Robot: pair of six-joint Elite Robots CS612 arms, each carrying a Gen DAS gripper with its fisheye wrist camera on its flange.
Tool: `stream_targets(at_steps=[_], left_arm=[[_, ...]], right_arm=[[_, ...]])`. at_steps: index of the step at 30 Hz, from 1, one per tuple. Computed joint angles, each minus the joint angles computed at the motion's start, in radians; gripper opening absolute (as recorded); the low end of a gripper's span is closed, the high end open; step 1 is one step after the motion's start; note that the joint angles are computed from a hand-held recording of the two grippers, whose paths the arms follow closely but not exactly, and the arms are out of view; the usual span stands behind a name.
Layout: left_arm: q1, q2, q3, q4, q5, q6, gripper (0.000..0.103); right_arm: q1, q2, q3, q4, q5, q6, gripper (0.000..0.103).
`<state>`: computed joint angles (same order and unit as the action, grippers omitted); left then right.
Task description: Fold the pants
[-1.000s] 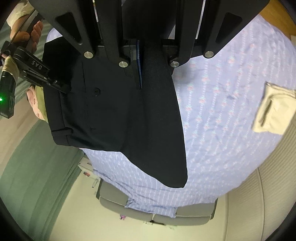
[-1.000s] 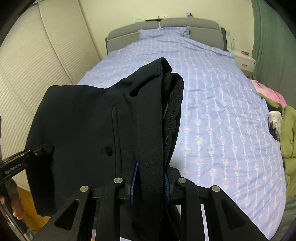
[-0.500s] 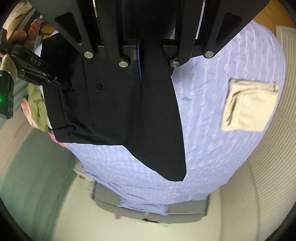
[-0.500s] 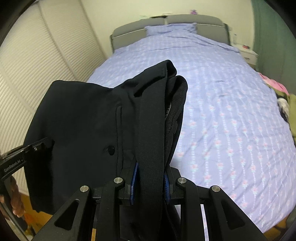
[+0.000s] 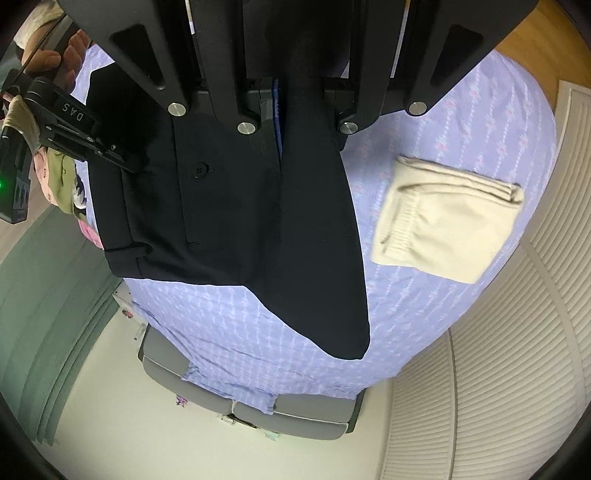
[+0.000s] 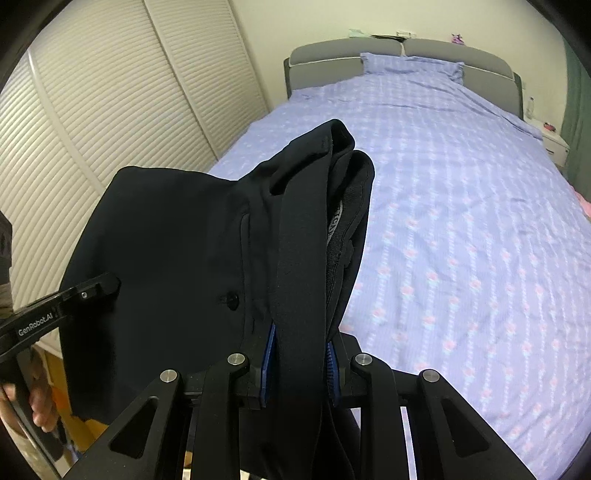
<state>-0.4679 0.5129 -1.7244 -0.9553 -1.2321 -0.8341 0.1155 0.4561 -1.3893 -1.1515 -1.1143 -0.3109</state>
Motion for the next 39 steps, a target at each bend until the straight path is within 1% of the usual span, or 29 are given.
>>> stream_targets(at_steps=[3, 5, 7, 11, 12, 15, 16, 17, 20, 21, 22, 25, 28, 30, 34, 37, 39], left_arm=[[0.042, 0.008, -0.016, 0.013, -0.032, 0.071, 0.014], [0.079, 0.012, -0.035, 0.032, -0.078, 0.116, 0.014], [0.116, 0.018, -0.040, 0.034, -0.116, 0.172, 0.014], [0.184, 0.030, -0.051, 0.039, -0.185, 0.237, 0.014], [0.203, 0.033, -0.055, 0.043, -0.199, 0.258, 0.014], [0.241, 0.040, -0.058, 0.043, -0.227, 0.292, 0.014], [0.261, 0.045, -0.061, 0.039, -0.239, 0.308, 0.014], [0.273, 0.049, -0.063, 0.039, -0.245, 0.318, 0.014], [0.320, 0.056, -0.055, 0.032, -0.262, 0.360, 0.014], [0.333, 0.057, -0.049, 0.032, -0.266, 0.372, 0.014], [0.347, 0.058, -0.040, 0.027, -0.271, 0.383, 0.014], [0.392, 0.063, -0.009, 0.001, -0.300, 0.411, 0.014], [0.425, 0.068, 0.017, -0.019, -0.330, 0.429, 0.014], [0.443, 0.071, 0.040, -0.028, -0.338, 0.454, 0.014], [0.476, 0.075, 0.093, -0.056, -0.393, 0.460, 0.014], [0.488, 0.080, 0.128, -0.061, -0.413, 0.463, 0.014], [0.491, 0.083, 0.144, -0.060, -0.409, 0.478, 0.014]], right_arm=[[0.038, 0.004, 0.018, -0.046, -0.035, 0.065, 0.024], [0.060, 0.003, 0.022, -0.037, -0.052, 0.107, 0.024], [0.092, -0.002, 0.046, -0.052, -0.084, 0.140, 0.024], [0.133, -0.013, 0.104, -0.080, -0.107, 0.225, 0.024], [0.143, -0.013, 0.109, -0.086, -0.113, 0.236, 0.024], [0.175, -0.026, 0.154, -0.116, -0.130, 0.270, 0.024], [0.182, -0.030, 0.169, -0.125, -0.134, 0.276, 0.024], [0.193, -0.038, 0.194, -0.143, -0.142, 0.283, 0.024], [0.212, -0.085, 0.320, -0.213, -0.154, 0.278, 0.024], [0.215, -0.093, 0.342, -0.218, -0.154, 0.276, 0.024], [0.222, -0.113, 0.393, -0.243, -0.152, 0.279, 0.024], [0.241, -0.153, 0.500, -0.299, -0.148, 0.284, 0.024], [0.254, -0.190, 0.602, -0.357, -0.150, 0.280, 0.024], [0.263, -0.219, 0.678, -0.395, -0.157, 0.276, 0.024], [0.282, -0.258, 0.777, -0.436, -0.179, 0.277, 0.024], [0.289, -0.298, 0.892, -0.481, -0.200, 0.292, 0.024], [0.292, -0.328, 0.971, -0.508, -0.220, 0.302, 0.024]])
